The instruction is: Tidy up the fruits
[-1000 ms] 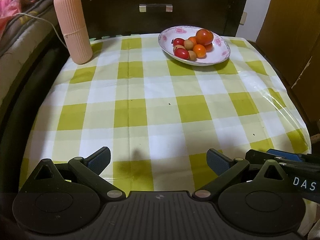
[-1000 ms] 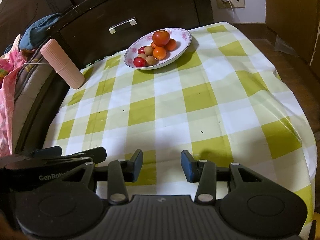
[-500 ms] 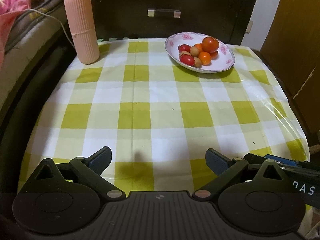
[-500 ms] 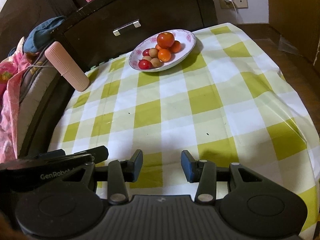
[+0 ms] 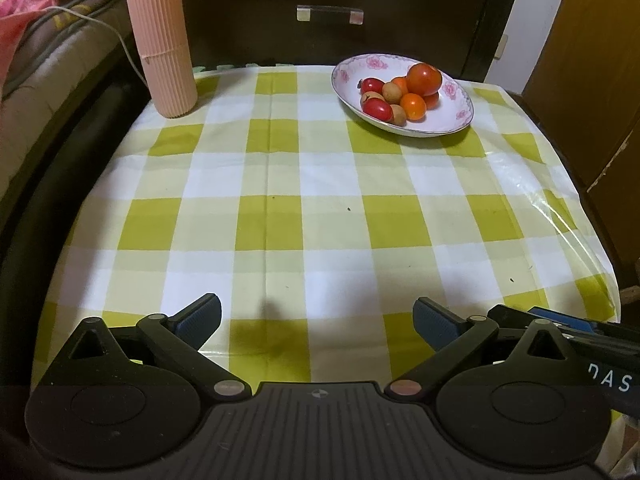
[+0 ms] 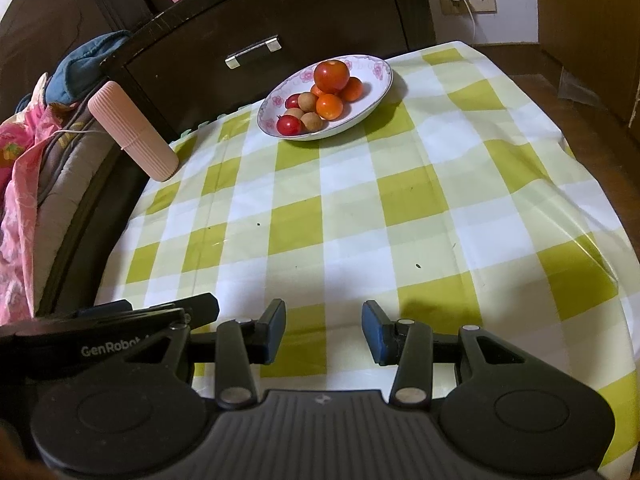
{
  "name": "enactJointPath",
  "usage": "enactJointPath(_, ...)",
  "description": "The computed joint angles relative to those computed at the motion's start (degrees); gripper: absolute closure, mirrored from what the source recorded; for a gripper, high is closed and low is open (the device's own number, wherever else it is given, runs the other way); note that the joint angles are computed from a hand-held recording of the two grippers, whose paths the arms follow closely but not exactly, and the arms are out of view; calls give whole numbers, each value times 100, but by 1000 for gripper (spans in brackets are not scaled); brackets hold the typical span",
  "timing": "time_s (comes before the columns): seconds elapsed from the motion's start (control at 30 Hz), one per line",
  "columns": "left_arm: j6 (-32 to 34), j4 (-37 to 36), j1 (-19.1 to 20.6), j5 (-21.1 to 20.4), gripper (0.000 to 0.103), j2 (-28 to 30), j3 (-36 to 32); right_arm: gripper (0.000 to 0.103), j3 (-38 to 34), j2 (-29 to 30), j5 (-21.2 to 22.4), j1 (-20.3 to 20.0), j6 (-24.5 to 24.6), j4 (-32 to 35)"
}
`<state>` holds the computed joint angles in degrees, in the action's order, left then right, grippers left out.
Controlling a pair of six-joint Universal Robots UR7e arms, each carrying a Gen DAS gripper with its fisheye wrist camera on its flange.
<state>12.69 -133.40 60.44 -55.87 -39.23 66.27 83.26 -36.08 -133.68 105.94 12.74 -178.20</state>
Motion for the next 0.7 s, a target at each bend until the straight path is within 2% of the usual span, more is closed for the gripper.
enactJointPath(0.37,273,-381,-30,99,0,-21,175,62,-37,24,-3,-8,30,70)
enactJointPath(0.7,93,-203,-4,152,0,30,61,57,-56,40,-15,-10,45,104)
